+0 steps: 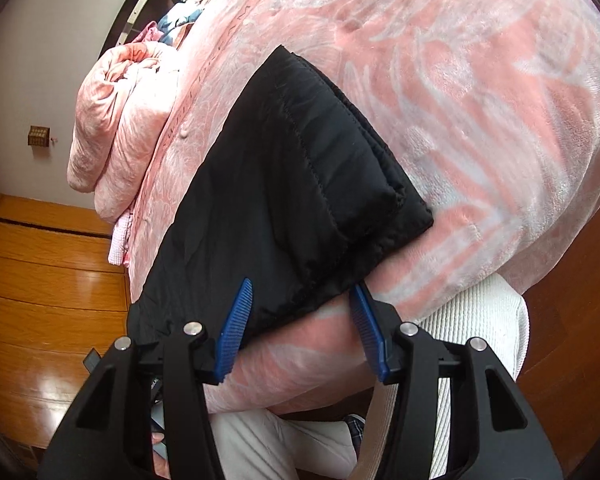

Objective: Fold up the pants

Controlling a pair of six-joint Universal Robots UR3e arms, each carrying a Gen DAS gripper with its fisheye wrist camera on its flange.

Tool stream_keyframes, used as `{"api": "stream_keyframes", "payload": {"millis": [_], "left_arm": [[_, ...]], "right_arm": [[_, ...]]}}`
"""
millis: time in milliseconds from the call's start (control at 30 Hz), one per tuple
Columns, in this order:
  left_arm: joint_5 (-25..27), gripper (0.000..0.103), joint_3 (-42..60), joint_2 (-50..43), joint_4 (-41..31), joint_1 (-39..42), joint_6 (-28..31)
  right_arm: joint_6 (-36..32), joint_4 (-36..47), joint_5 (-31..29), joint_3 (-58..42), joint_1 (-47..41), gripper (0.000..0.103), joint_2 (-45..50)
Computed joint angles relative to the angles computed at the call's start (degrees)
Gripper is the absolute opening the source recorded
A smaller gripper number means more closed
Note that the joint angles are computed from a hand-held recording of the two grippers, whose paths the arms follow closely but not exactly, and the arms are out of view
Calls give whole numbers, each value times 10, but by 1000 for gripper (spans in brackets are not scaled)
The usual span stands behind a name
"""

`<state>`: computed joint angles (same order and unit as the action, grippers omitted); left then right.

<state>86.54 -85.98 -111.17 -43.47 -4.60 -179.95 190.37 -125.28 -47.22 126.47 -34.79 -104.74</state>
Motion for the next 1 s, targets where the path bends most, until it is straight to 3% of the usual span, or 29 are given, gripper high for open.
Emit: {"api": "stream_keyframes", "payload": {"millis": [33, 167, 233, 333, 467, 567, 667, 733, 833, 933, 1000], "left_arm": [[2, 97, 0, -1, 2, 1, 2], [7, 97, -2, -6, 12, 4, 11], [8, 97, 0, -9, 13, 8, 9], [3, 97, 16, -17, 1, 12, 4], [-38, 98, 27, -11, 12, 14, -16], [-50, 98, 63, -27, -6, 3, -25], [-15, 98, 104, -73, -32, -24, -7], [25, 100, 84, -88, 19, -47, 10], [26, 99, 100, -83, -7, -47, 15], [22, 99, 80, -64, 14, -35, 7], [19, 100, 96, -82, -12, -30, 18]], "right_arm": [[11, -15, 4, 1, -1, 50, 7], [26, -50, -14, -22, 15, 17, 48], [30, -68, -9, -28, 20, 10, 52], [24, -82, -18, -79, 48, 8, 47], [6, -40, 45, -152, 18, 7, 33], [-10, -42, -9, -168, 5, 7, 25], [-14, -40, -70, -150, -10, 7, 66], [-13, -51, -103, -119, -6, 8, 113], [-14, -105, -110, -63, -5, 8, 107], [-12, -114, -107, -55, -6, 8, 78], [-8, -114, -129, -65, 10, 9, 88]]}}
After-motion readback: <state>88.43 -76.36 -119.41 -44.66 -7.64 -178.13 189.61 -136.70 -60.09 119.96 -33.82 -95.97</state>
